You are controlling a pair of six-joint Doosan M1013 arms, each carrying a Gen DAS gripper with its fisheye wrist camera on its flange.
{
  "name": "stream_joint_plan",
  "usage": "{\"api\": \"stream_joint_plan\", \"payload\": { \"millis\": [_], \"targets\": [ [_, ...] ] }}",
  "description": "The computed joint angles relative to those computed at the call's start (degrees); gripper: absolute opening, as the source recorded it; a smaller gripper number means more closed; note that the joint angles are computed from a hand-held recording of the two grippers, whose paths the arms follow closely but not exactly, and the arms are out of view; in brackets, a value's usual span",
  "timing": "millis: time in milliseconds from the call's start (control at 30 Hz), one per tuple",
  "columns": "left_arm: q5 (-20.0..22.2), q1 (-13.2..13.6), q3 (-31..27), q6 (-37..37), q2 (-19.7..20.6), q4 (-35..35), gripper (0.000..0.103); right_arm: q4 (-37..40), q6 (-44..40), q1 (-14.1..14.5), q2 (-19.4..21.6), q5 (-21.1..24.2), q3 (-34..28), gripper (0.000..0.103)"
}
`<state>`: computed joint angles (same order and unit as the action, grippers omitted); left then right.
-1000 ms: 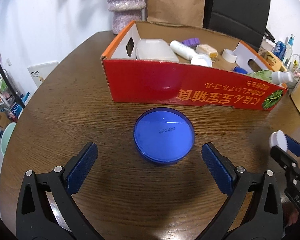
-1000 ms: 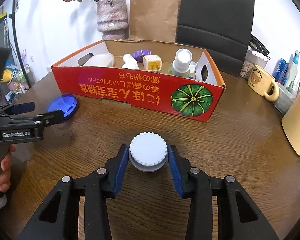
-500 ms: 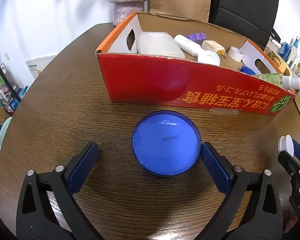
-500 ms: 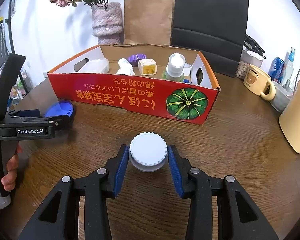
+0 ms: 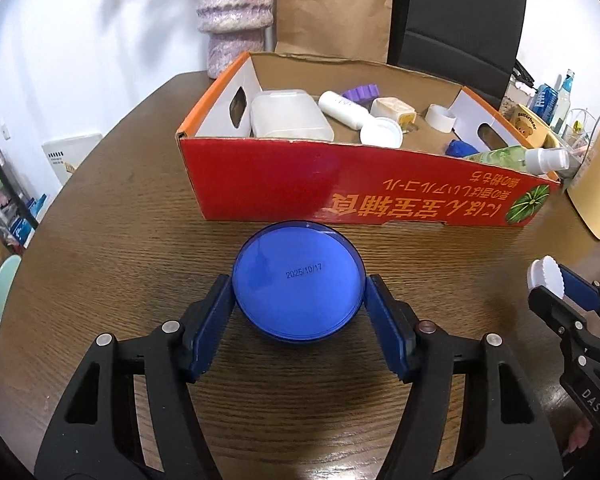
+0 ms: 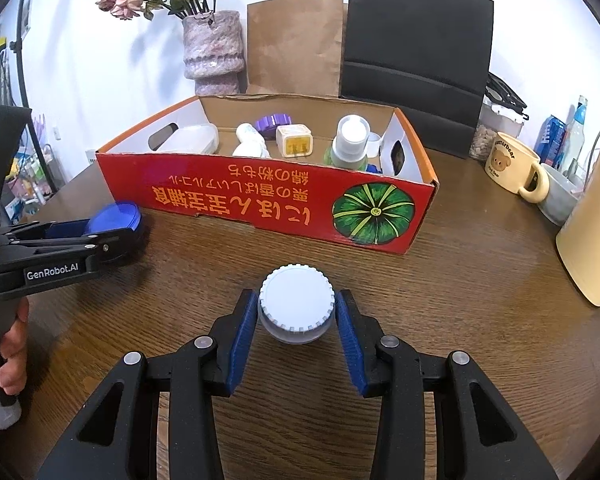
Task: Organize rigid objects
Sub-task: 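Carry the blue lid with the left tool while the right carries the white cap over the box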
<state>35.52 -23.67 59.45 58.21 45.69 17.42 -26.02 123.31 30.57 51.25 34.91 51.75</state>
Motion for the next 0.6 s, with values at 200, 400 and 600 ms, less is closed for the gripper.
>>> {"api": "stream_joint_plan", "payload": {
  "millis": [200,400,600],
  "targets": [
    [-2.14,-0.23,1.97,-2.16,-1.27,2.12,0.063,-1.14,1.51,0.25,-0.66,-1.90,1.14,0.044],
    [-4.44,-0.54,3.74,-5.42,-2.43,5.63,0.063,-2.82,3.45,0.57,-1.30,-3.86,2.11,0.044],
    [-6.74,-1.03,5.53,-8.42,-3.71,9.60,0.063,-3.97,5.21,0.85,-1.81,-5.47,2.86,0.044]
  ]
}}
